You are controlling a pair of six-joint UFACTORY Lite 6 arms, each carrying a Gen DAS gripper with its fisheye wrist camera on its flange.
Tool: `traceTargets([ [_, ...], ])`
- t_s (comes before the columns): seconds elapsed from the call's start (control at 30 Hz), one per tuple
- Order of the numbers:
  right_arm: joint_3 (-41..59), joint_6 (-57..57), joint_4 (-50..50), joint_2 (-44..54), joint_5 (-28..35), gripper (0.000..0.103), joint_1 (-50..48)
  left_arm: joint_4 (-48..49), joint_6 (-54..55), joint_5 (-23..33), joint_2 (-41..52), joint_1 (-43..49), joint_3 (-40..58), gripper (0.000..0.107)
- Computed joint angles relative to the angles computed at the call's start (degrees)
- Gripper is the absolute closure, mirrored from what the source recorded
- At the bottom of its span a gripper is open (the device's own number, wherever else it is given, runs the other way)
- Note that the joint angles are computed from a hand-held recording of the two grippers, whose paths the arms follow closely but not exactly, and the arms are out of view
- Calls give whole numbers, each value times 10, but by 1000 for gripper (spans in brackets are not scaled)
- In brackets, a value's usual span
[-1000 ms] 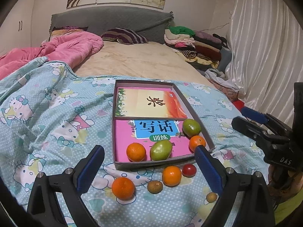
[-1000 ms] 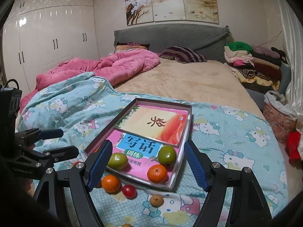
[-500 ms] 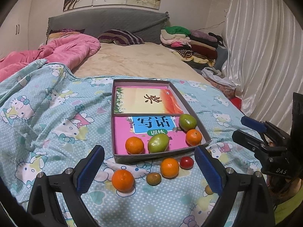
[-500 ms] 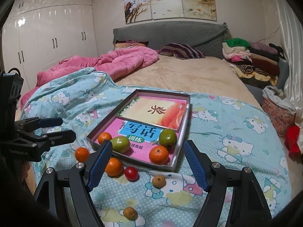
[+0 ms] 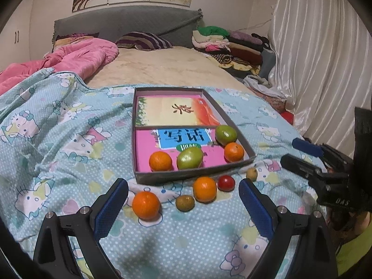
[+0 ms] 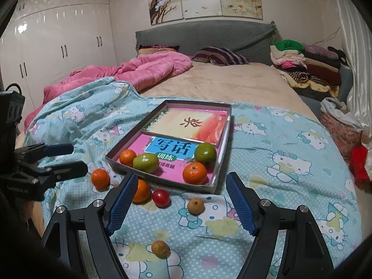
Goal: Organize fruits
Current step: 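Withdraw the right gripper from the tray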
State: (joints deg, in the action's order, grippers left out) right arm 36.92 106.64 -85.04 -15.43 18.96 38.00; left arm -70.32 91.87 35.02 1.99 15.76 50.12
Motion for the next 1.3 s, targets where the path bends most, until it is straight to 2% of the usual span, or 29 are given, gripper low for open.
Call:
traceTargets([
  [0.6, -20, 24, -1, 7, -13, 24, 5, 6, 45, -21, -11, -8, -64, 11],
  [1.03, -25, 34, 4, 24, -15, 24, 13, 7, 73, -18, 9, 23, -77, 11],
  [1.3, -28, 83, -41, 53, -32, 24, 2, -7, 80, -24, 28, 14, -75, 23],
])
